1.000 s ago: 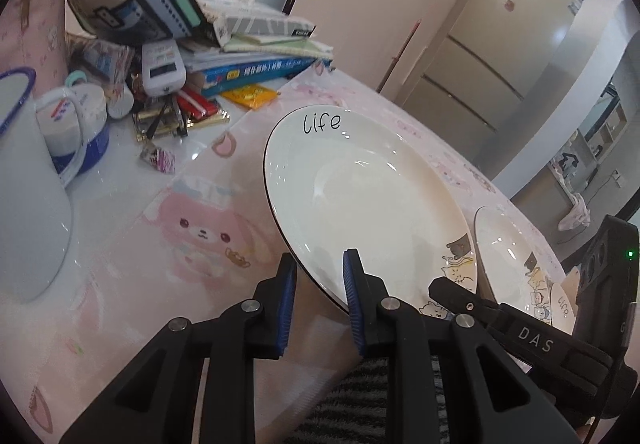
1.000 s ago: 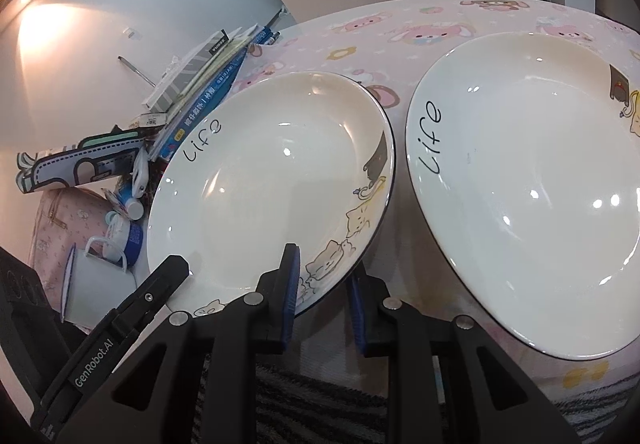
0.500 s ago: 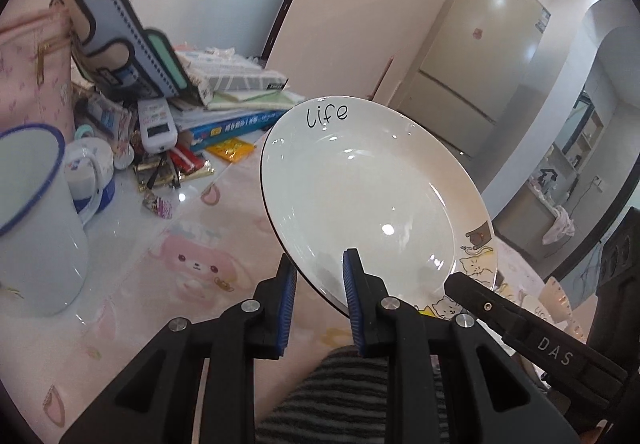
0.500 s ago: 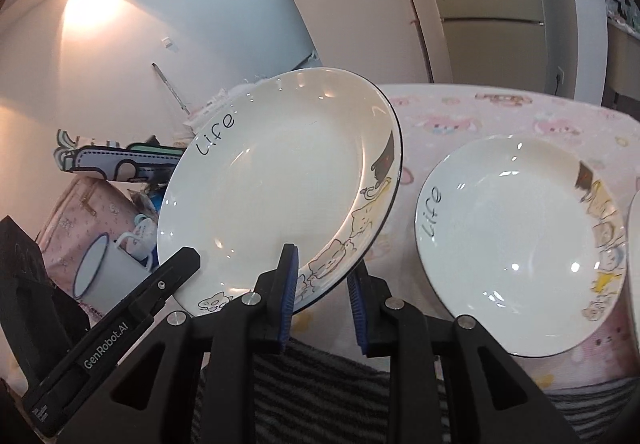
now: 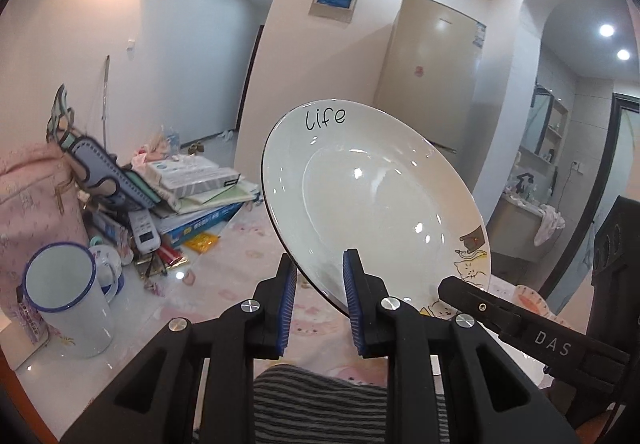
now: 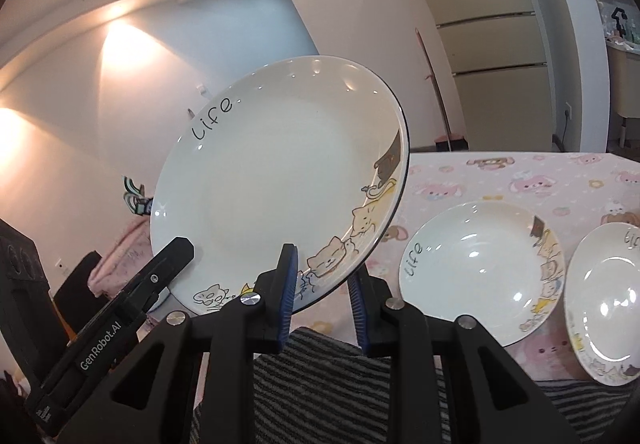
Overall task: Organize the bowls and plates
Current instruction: 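Carry the plate with both grippers over another white plate and lower it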
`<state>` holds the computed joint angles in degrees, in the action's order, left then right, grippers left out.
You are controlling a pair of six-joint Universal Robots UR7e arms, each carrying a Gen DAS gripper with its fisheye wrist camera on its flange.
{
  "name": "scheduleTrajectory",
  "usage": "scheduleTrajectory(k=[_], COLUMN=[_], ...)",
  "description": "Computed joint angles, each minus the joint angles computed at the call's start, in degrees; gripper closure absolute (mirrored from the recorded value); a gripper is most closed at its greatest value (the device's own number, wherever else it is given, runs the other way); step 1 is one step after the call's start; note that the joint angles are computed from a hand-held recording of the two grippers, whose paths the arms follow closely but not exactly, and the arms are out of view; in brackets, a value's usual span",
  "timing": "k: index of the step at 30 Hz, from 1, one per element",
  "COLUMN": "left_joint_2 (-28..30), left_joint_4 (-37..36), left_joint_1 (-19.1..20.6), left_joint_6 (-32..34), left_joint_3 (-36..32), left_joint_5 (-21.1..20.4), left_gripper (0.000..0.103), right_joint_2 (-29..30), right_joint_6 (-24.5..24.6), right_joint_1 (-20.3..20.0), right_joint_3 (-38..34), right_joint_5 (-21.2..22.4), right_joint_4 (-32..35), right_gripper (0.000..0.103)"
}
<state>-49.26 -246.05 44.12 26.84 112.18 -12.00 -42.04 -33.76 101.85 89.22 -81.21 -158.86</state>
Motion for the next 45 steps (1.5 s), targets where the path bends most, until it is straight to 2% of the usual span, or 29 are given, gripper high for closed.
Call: scheduleTrajectory(k=[11,18,25,33,45], left_joint_2=[4.91,6.91,7.14,6.68,5.91], left_joint_4=[10.69,20.19,29.35,38.29,53.34], left_joint_1=[-0.62,0.47,2.86,5.96,10.26], left_joint_6=[-8.64,-17.25,-26.53,-35.18,-46.2], left_joint_3=[-4.79,-5.99,-5.09,-4.14,-4.94], left_joint_5=[-2.85,-4.72,-6.56,-8.94,-14.32], left_gripper=[0.078,0.078,0.078,0.078,0.077], right_joint_2=[-4.88,-6.17,-5.05,-2.52,0.22], right_joint_6=[-2.38,-2.55,-3.56,-2.37,-2.18], right_joint_1=[-2.96,-4.81,-5.96,-6.87,-6.55], right_joint_3=[2.05,2.29,1.55,-0.48,-1.61], right_joint_5=[0.54,-0.42,-2.98,-5.86,-13.99], right_joint_4=[-1.81,-1.54,-1.34,0.75,-1.21], right_gripper=[0.079,0.078,0.078,0.078,0.078])
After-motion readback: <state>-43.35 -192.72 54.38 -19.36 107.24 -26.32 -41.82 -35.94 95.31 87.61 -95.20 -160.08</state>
